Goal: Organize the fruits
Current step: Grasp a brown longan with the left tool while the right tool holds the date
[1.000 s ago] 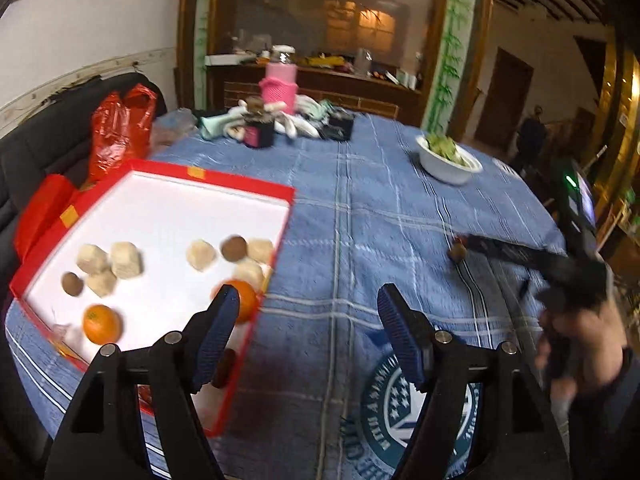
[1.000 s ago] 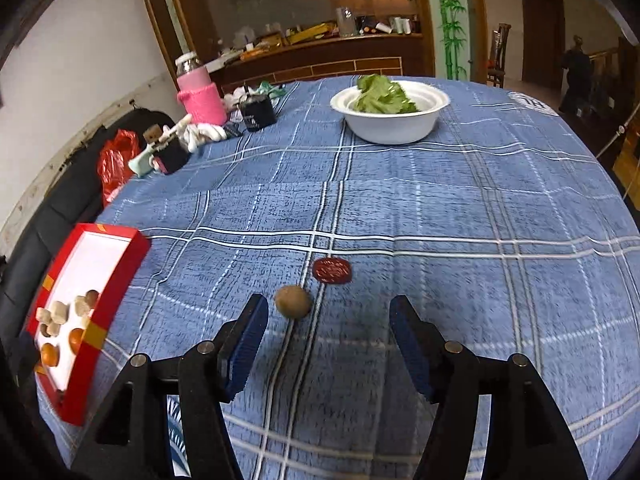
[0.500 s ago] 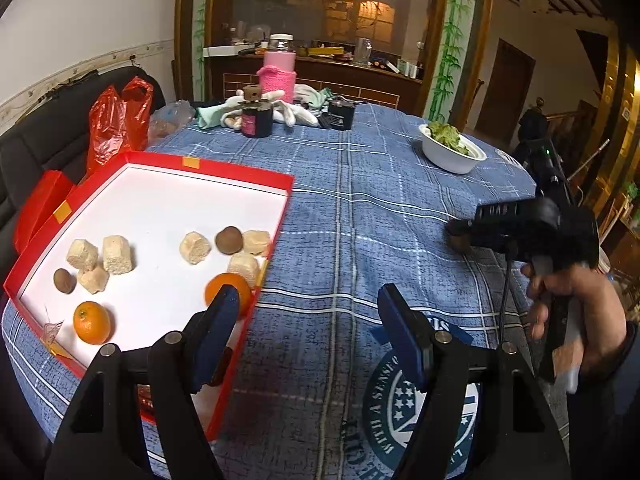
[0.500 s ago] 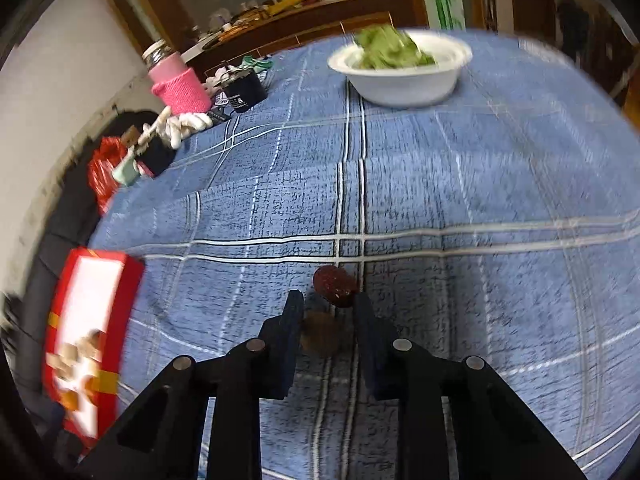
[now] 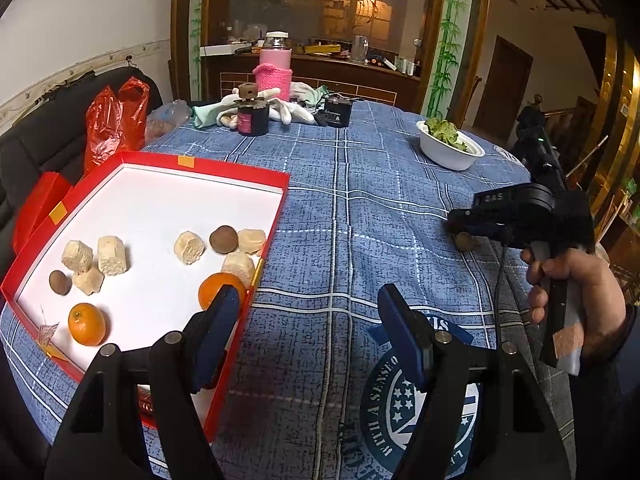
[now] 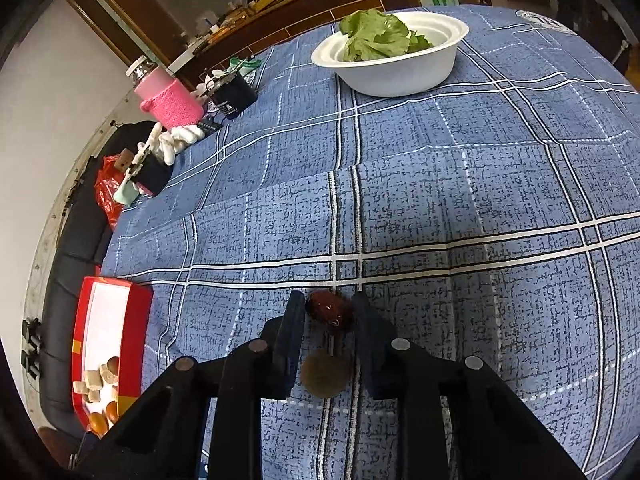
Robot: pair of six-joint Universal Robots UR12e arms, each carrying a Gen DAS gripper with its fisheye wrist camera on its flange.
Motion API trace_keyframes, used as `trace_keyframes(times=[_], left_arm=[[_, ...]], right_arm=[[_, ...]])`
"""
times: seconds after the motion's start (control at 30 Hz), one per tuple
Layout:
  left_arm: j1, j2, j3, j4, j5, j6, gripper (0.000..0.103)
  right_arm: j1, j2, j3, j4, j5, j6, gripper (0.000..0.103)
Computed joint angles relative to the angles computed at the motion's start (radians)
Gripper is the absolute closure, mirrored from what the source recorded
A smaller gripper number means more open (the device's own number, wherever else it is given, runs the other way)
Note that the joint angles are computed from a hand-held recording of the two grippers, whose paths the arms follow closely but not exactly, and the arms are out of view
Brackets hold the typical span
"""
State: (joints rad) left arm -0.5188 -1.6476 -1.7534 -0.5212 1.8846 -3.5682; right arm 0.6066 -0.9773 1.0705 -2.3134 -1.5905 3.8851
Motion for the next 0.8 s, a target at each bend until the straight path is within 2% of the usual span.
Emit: trace_keyframes(times=[0.2,0.3,0.43,0.53,0.6,0.67,0.7,0.73,0.8], left_arm=[[-0.028,-0.048,0.056,0.029,-0.028,0.065,0.032],[-0.035,-0.1,0.122,0.018,-0.107,0.076,0.032],[-0.055,-0.186,0.225,-0.023,-0.139,0.112,0.032],[-0.072,-0.246,0.294,-0.054,-0.123,0.134,0.032],[-0.079,-0.281,0.337,-0.09,-0.113,0.135,0.033],[-0.084,-0.304,0.364,-0.125,-0.096,0.14,0.053],[-0.087,-0.319,0.387,-0.174,-0.077,0.144,0.081],[-0.088,-0.331,0.402,-0.212,-0.061,0.139,0.084],[-0.086,-0.322,0.387,-0.204,-0.062,0.133,0.084]], right_arm=[[-0.008,-0.112,0.193,-0.229,-0.052,0.052,0.078],[-0.004,-0.174,0.291,-0.315,-0.139,0.037,0.078],[0.001,-0.224,0.39,-0.413,-0.252,0.033,0.078],[-0.011,-0.238,0.428,-0.458,-0.251,0.075,0.077],[-0.015,-0.238,0.432,-0.494,-0.247,0.065,0.077],[-0.014,-0.237,0.431,-0.512,-0.246,0.047,0.078],[-0.016,-0.236,0.432,-0.518,-0.234,0.042,0.078],[-0.018,-0.235,0.431,-0.519,-0.224,0.037,0.078],[-0.018,-0.235,0.432,-0.524,-0.213,0.032,0.078]])
